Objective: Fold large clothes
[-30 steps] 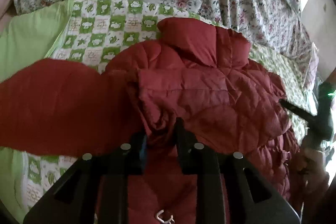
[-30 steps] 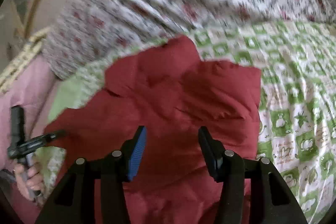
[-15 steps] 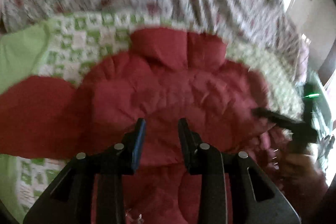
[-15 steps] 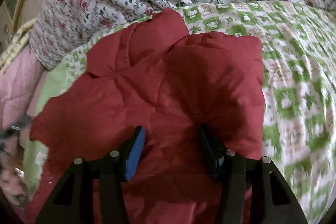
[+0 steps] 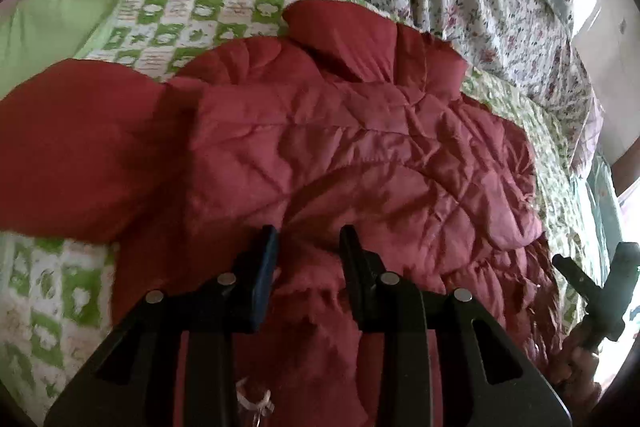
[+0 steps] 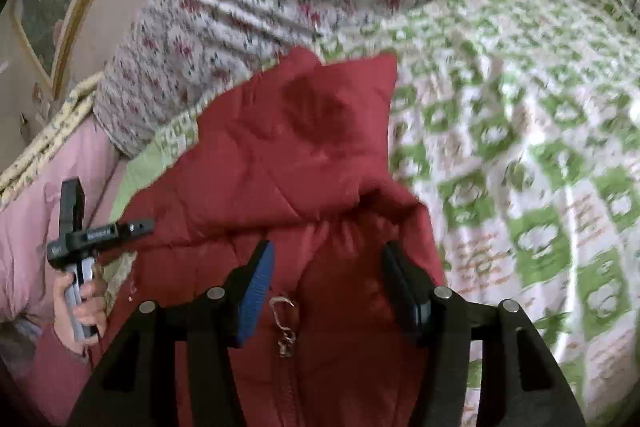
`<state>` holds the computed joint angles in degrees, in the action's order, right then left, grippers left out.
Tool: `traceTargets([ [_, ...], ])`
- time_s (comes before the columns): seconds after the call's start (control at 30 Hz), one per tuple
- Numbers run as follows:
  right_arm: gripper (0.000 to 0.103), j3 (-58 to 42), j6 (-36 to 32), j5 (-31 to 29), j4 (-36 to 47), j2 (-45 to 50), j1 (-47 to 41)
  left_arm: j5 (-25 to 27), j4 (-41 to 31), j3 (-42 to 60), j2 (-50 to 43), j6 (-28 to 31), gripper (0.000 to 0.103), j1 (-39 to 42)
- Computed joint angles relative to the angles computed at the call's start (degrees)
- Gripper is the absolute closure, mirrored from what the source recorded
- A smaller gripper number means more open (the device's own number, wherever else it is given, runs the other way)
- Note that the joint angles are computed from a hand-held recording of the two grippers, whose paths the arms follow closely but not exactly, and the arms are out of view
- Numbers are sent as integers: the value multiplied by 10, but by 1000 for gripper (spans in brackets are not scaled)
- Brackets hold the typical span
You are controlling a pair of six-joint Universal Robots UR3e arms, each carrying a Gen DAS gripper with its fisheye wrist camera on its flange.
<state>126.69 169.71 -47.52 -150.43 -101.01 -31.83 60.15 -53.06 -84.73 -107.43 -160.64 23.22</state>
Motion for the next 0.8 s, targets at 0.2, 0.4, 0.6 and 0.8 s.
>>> traceTargets([
  [0.2,44,-19,-32,11,95,-78,3,-40,-22,-74,72,24,73,87],
  [0.4,42,-47,0,-11,114,-72,51,-72,-40,-97,78,25,73,171],
  [0.6,41,-67,29,-9,134,-70,88,-89,-41,-102,61,17,73,233],
  [0.8,38,-65,54,8,162,-100,104,-107,-45,-49,-5,-15,73,296],
])
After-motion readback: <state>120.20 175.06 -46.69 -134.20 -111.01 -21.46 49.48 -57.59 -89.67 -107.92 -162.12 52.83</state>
